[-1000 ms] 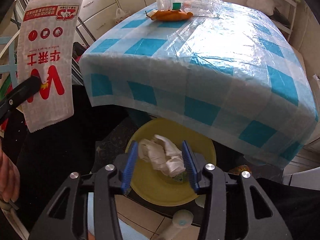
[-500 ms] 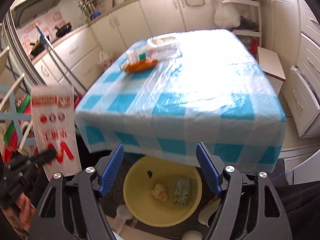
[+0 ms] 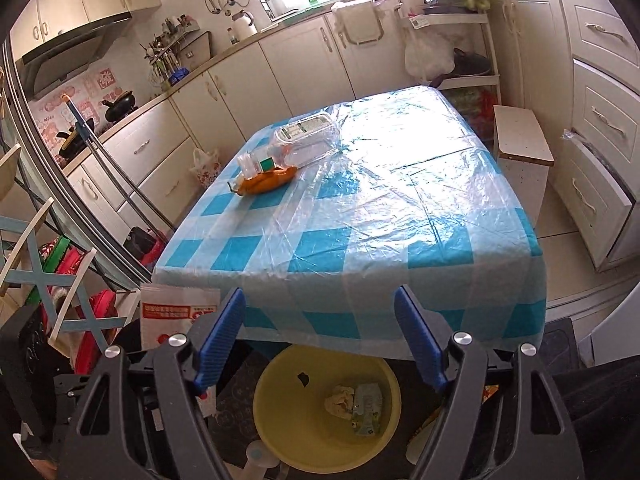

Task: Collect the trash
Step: 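Carry the tissue in the right tool to the basin and open it, then lower the paper bag into the basin and open the left tool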

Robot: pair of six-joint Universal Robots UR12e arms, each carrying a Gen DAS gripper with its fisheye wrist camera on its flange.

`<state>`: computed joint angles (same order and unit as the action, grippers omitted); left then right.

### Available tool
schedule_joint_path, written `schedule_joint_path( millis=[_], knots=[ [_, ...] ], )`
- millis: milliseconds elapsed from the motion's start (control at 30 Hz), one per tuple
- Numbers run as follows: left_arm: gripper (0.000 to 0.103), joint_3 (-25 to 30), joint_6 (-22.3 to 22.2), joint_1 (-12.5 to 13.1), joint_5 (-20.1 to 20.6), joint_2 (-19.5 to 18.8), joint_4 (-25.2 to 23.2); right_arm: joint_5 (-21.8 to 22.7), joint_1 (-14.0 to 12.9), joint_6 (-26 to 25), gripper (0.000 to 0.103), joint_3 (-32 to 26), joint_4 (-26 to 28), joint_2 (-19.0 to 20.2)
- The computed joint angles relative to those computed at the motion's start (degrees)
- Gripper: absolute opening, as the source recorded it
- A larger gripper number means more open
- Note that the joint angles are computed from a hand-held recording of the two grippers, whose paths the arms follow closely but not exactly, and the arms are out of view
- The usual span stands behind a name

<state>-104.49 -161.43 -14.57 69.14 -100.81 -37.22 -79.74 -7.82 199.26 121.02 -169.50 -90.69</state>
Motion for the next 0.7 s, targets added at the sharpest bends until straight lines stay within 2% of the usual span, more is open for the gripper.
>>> schedule_joint_path(
  millis=[100,167,200,233,267,300,333,433,567,700],
  knots=[
    [0.001,1.6,0.5,-1.0,1.6,-1.5,-2.4,-0.1,0.1,0.0,0.074,0.0,-0.3,0.0],
    [0.005,2.2,0.5,-1.5,2.6,-2.2,-3.5,-0.3,0.1,-0.1,0.074,0.1,-0.2,0.0],
    [0.013,2.2,0.4,-1.6,3.1,-2.3,-3.3,-0.5,0.1,-0.1,0.074,0.1,-0.2,0.0],
    [0.028,1.9,0.4,-1.7,3.5,-2.1,-2.5,-0.6,0.1,-0.1,0.075,0.1,-0.2,0.0],
    [0.035,1.3,0.1,-1.6,3.7,-1.9,-1.0,-0.7,0.1,0.0,0.076,0.1,-0.2,0.0],
    [0.046,0.7,-0.5,-1.5,3.7,-1.6,0.9,-0.9,0.1,0.1,0.076,0.1,-0.2,0.0],
    [0.050,0.2,-1.1,-1.4,3.6,-1.4,2.7,-1.1,0.2,0.1,0.077,0.1,-0.1,0.0],
    [0.054,-1.1,-3.8,-0.6,3.4,-0.7,8.3,-2.0,0.6,-0.3,0.077,-0.1,0.2,0.2],
    [0.061,-2.4,-8.5,0.2,5.4,-0.1,15.3,-3.4,1.3,-1.6,0.079,-0.3,0.1,0.3],
    [0.063,-2.2,-12.5,1.3,6.2,-0.2,16.2,-2.9,0.7,0.0,0.080,0.1,-0.9,0.1]
  ],
)
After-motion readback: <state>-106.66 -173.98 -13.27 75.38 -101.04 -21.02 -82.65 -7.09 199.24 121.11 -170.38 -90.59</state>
